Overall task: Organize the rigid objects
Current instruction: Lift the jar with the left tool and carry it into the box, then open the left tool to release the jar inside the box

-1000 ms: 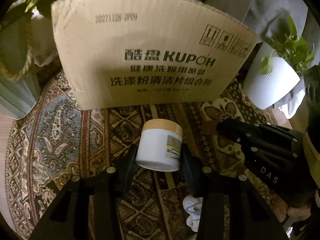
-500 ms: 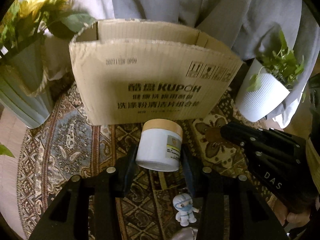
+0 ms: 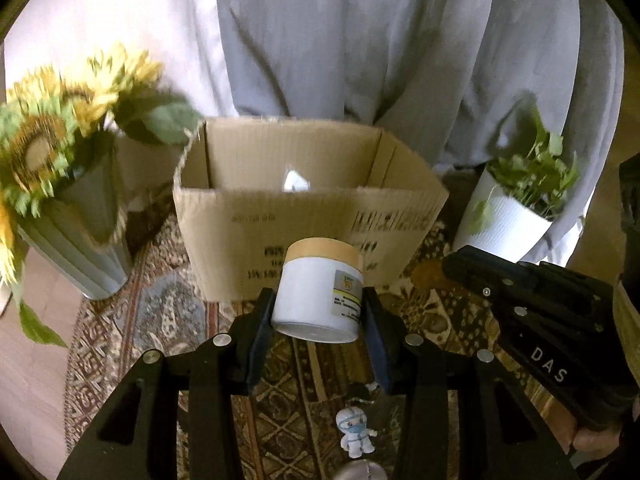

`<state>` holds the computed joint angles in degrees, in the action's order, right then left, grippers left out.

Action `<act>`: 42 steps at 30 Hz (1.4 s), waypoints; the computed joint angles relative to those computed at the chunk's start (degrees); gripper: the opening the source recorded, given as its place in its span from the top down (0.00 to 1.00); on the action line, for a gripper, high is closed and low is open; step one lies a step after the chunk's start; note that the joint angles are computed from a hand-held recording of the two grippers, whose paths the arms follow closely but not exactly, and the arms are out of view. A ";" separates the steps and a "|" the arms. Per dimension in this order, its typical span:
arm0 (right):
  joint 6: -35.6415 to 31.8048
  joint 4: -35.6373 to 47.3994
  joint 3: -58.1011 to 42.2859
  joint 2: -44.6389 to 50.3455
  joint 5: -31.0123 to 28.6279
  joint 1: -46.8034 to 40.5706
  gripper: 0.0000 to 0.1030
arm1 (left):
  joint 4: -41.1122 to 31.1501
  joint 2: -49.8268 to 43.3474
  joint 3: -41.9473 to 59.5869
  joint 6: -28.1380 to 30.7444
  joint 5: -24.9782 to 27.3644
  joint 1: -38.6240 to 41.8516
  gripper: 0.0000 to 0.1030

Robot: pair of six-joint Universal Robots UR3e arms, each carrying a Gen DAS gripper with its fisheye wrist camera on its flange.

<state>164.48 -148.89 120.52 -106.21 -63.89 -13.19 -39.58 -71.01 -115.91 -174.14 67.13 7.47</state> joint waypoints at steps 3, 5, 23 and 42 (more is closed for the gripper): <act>0.34 0.62 -0.94 -1.49 0.70 -0.32 0.88 | 0.02 0.36 1.30 -0.25 -0.39 0.26 0.59; 0.74 0.52 -1.69 -2.09 0.98 -0.33 0.88 | -0.05 0.86 2.12 -0.03 -0.79 0.80 0.59; 3.69 -2.09 -14.11 4.95 -0.34 3.00 0.95 | 0.52 -8.27 16.47 -1.27 -0.27 1.53 0.59; 6.47 2.04 -33.84 21.91 -7.00 8.67 0.95 | -7.86 -26.60 36.43 0.02 5.10 -1.18 0.59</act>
<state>170.95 -146.85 86.68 -84.30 -70.89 -4.51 -47.44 -97.61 -79.48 -174.11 72.23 6.30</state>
